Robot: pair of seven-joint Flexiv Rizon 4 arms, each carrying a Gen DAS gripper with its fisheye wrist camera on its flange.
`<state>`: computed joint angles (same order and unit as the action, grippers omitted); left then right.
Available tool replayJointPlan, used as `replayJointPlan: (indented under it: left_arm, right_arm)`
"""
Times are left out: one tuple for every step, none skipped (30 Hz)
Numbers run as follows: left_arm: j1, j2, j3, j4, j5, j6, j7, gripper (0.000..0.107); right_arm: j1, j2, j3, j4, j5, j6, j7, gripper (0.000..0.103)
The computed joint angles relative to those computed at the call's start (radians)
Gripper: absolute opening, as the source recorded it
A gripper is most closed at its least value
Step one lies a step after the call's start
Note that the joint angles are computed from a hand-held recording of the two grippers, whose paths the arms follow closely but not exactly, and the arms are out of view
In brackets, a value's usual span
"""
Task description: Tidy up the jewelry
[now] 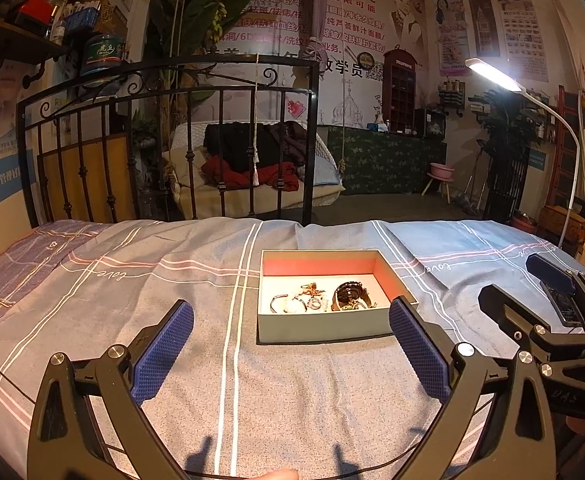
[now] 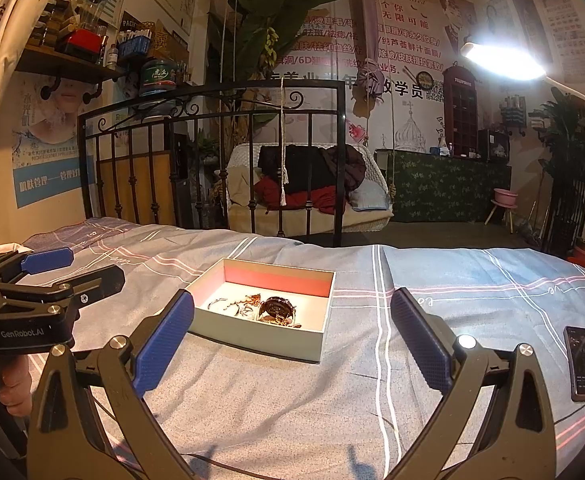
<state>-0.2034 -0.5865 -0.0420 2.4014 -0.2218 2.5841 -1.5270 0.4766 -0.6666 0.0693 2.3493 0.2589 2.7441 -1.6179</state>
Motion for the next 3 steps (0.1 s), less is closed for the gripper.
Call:
replayJointPlan:
  left_arm:
    - [0.0, 0.0, 0.0, 0.001, 0.0, 0.001, -0.001, 0.096]
    - [0.0, 0.0, -0.001, 0.001, 0.001, 0.0, -0.002, 0.096]
    - [-0.001, 0.001, 0.0, 0.0, -0.001, -0.004, 0.001, 0.096]
  right_arm:
    - [-0.001, 0.0, 0.0, 0.0, -0.002, 0.0, 0.0, 0.097]
    - [-0.001, 0.0, 0.0, -0.001, -0.002, -0.002, 0.0, 0.097]
    - [-0.001, 0.0, 0.0, -0.001, -0.002, -0.004, 0.0, 0.097]
